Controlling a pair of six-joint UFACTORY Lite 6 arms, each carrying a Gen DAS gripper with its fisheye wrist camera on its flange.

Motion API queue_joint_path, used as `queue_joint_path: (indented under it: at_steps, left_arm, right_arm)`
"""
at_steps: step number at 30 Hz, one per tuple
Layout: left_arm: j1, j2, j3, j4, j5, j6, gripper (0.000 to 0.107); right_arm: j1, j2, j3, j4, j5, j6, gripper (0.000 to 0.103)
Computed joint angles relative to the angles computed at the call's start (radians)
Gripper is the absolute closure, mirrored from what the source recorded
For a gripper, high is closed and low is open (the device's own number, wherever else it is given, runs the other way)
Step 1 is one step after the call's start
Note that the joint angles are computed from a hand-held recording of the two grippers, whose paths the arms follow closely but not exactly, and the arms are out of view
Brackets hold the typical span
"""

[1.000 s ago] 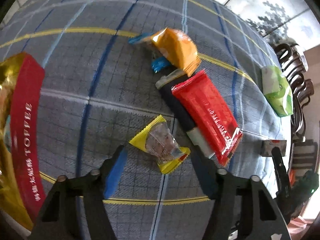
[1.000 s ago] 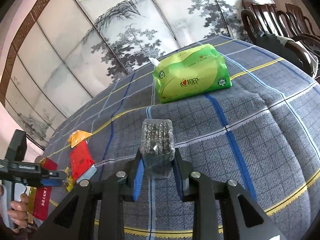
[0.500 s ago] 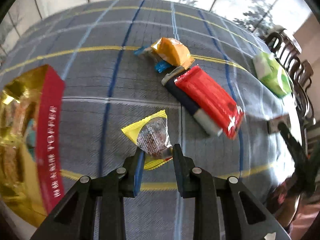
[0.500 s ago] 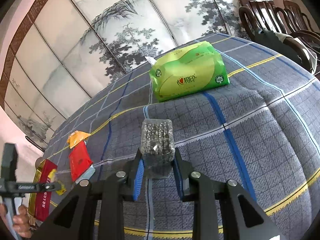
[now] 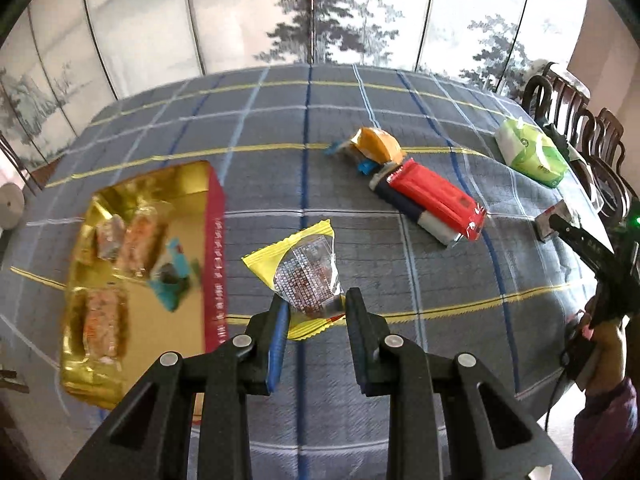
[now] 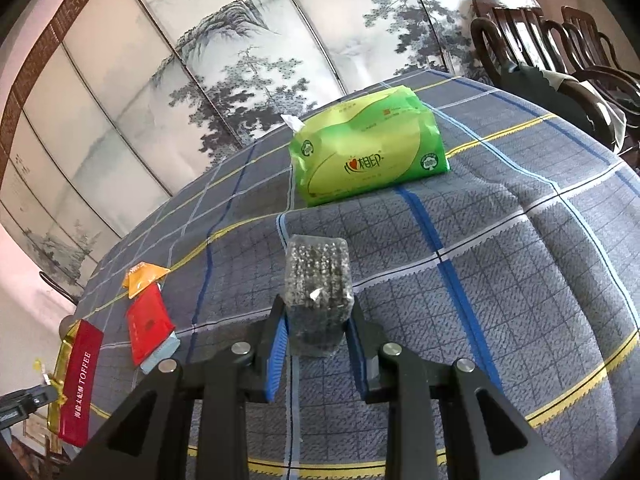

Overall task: Organize snacks
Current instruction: 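Carry the yellow-edged packet into the gold tray and open the left gripper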

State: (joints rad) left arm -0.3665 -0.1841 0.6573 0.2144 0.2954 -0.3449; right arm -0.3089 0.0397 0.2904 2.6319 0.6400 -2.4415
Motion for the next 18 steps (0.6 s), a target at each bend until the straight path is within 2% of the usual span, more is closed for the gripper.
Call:
queue_joint_path:
  at_steps: [5,10,14,18]
  left_arm:
    - [0.054,-0.113,-0.071,0.036,0.002,0.014,0.083]
    - [0.15,-0.209,-0.139,-0.029,-0.005,0.143,0.082]
    - [0.248,-0.242,-0.165,-0.161,-0.014,0.326,0.082]
    - [0.369,-0.247,-0.175,-0.365,-0.017,0.587,0.082]
  right_arm:
    - [0.016,-0.009,-0.003,0.046,-0.019,-0.034,0.075]
    - [0.058,0.018,0.03,0.139,-0.084,-0.084,0.075]
    - [0.084,0.02,0.036,0.196,-0.104,-0.127,0.075]
    - [0.092,0.01,0.029,0.23,-0.112,-0.152,0.075]
